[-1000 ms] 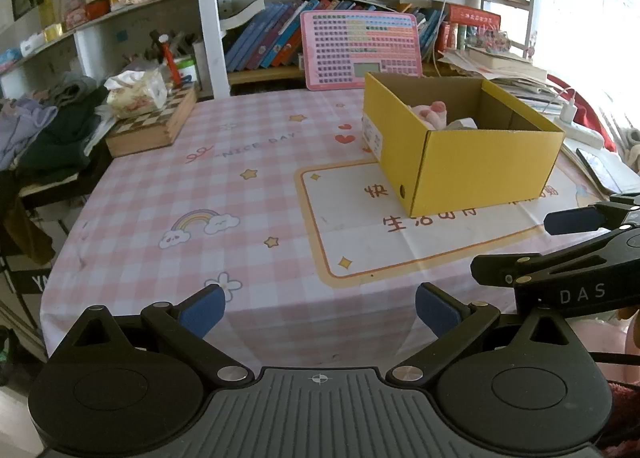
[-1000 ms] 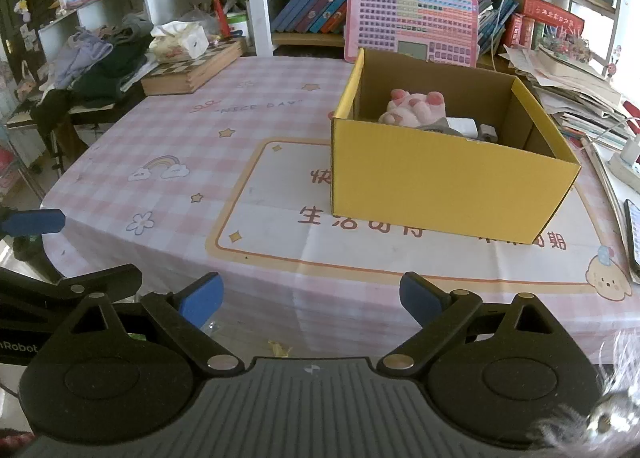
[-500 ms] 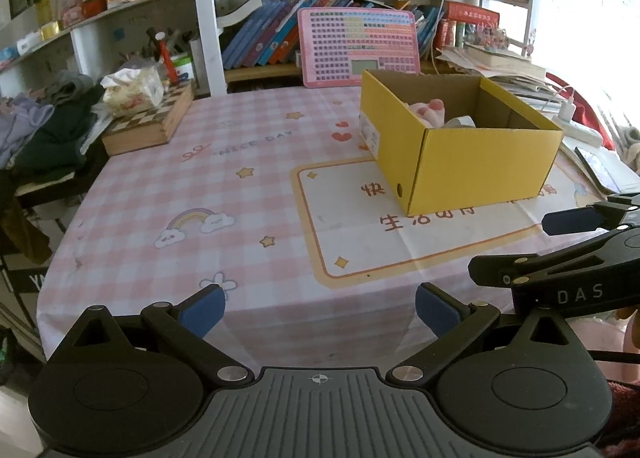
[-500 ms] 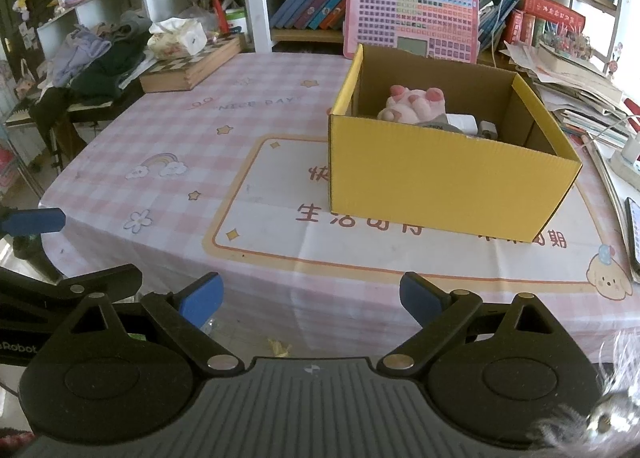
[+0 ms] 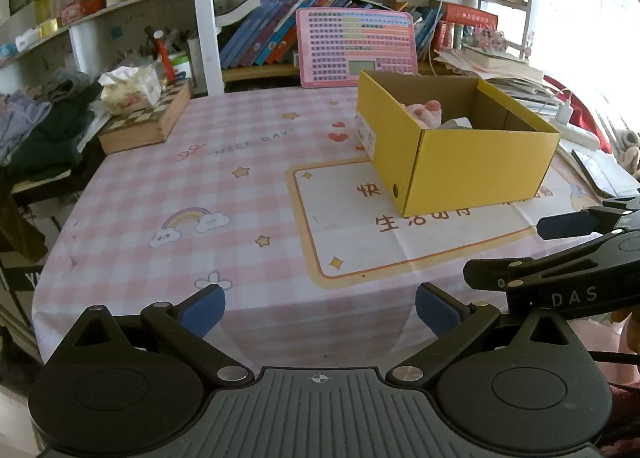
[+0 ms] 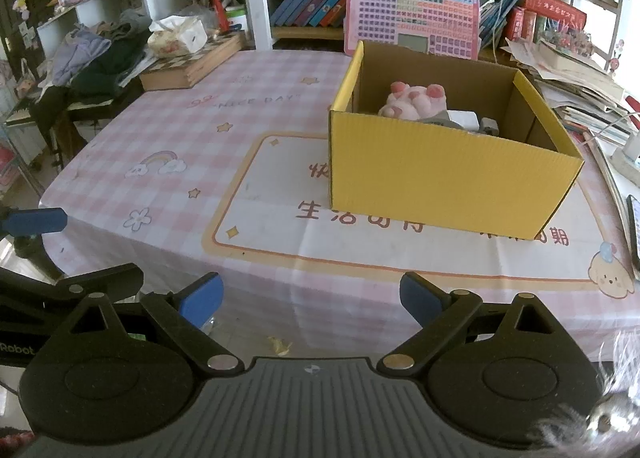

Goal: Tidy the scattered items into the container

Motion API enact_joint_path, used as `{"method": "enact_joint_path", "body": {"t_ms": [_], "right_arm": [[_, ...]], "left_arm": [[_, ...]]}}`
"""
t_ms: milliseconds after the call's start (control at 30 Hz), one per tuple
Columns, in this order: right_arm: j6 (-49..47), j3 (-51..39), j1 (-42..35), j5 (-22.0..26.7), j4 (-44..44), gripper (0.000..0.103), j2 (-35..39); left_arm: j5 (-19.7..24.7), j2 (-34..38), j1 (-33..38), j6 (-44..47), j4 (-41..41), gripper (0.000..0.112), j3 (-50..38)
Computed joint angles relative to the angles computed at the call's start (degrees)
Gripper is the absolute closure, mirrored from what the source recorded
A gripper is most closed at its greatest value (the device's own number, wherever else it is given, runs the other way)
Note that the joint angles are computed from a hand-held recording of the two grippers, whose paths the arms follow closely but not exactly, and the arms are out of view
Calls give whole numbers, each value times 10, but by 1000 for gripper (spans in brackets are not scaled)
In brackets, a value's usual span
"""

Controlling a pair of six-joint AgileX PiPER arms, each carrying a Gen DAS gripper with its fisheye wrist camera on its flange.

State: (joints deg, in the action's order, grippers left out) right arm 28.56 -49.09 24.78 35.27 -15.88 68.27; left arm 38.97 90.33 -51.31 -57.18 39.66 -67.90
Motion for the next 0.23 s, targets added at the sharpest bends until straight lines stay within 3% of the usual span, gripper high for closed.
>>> {"method": "enact_joint_path", "body": {"t_ms": [233], "right_arm": [[2, 1, 2, -1, 0, 7, 3]], "left_arm": [[3, 2, 1, 6, -9, 10, -3]]}}
